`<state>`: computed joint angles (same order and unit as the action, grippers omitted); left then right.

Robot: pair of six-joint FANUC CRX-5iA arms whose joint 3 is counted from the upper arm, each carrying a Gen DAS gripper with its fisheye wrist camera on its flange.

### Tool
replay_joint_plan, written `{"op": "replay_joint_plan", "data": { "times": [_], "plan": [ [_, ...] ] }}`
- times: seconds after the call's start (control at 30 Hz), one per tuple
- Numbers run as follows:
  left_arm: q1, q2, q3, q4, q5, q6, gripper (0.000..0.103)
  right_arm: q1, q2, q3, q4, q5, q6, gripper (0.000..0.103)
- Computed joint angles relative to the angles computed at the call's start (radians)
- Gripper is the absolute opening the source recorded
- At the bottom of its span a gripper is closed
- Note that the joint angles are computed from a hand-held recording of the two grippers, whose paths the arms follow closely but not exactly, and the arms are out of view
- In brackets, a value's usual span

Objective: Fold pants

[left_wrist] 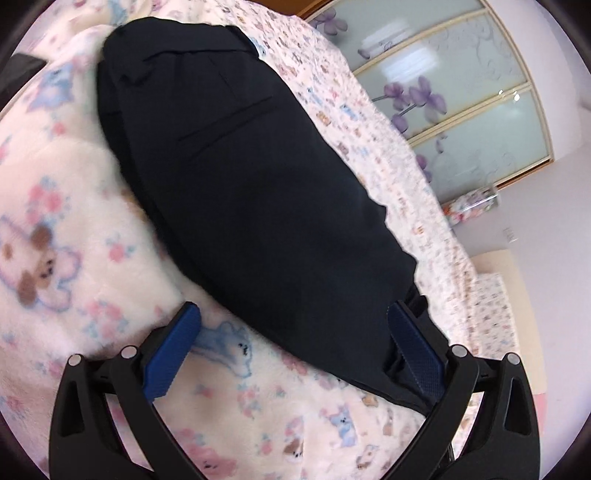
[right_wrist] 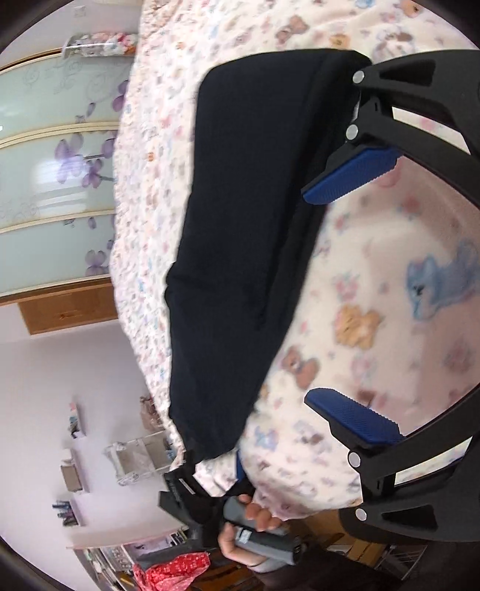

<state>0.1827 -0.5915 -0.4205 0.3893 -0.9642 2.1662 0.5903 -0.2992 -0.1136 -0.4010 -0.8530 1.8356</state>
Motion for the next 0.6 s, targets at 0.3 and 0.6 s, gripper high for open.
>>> {"op": "replay_joint_plan", "data": {
  "times": [0.3, 0.6],
  "plan": [
    [-0.043, 0.082, 0.120, -0.144, -0.017, 0.137, 0.101, -0.074, 0.017, 0.023, -0.105, -0.055, 0.053, 0.102],
    [-0.020, 0.096, 0.120, -0.089, 0.029, 0.084, 0.101, -0.074, 0.009, 0.017, -0.126, -0.063, 0.081, 0.102]
  ]
}}
